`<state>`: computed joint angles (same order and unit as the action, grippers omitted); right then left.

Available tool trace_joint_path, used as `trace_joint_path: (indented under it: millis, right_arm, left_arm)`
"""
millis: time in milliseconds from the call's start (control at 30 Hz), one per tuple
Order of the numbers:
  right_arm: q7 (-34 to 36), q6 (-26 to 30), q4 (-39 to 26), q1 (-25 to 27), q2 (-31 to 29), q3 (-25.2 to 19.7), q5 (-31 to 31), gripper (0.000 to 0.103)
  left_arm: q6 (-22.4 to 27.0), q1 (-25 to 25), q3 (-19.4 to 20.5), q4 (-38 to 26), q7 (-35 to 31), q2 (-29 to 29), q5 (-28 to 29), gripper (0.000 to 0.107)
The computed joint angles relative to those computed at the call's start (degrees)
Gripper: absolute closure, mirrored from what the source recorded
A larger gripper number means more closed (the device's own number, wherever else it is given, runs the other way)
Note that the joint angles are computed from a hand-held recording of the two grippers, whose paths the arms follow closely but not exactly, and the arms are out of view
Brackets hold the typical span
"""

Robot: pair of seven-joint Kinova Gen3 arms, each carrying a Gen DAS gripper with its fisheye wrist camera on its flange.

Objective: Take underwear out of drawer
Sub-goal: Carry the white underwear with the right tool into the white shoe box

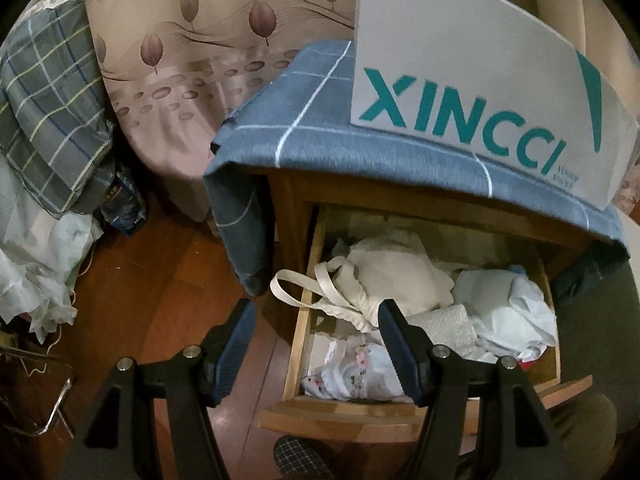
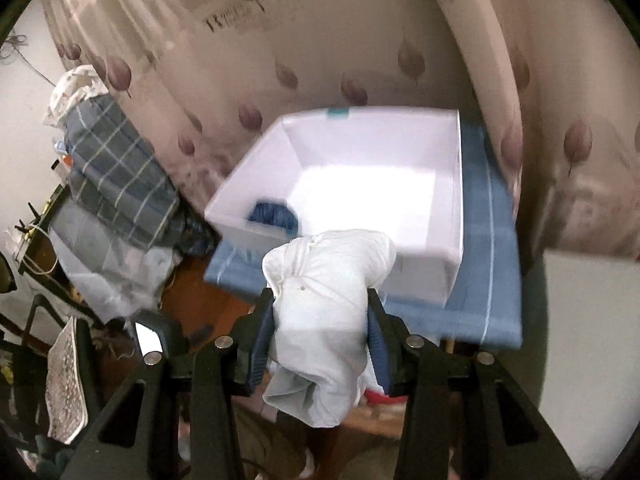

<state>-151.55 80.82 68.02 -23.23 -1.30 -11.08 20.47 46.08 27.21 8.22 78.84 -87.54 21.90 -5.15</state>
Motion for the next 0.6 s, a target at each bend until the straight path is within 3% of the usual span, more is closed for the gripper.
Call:
trace_joint_path:
  millis: [233,600]
  right_arm:
    - [6.4,5.0,-8.8,0.0,6.6,3.3,5.0,0.063]
    - [11.4,4.0,-8.0,2.9,13.8,9.0,0.2,0.063]
  left_arm:
    - [-1.5,1.2,-0.6,1.3,1.2,0.1,-1.6,0.042]
    - [-0.1,0.1,-0.6,0.6,3.7,1.3,-0.8,0.042]
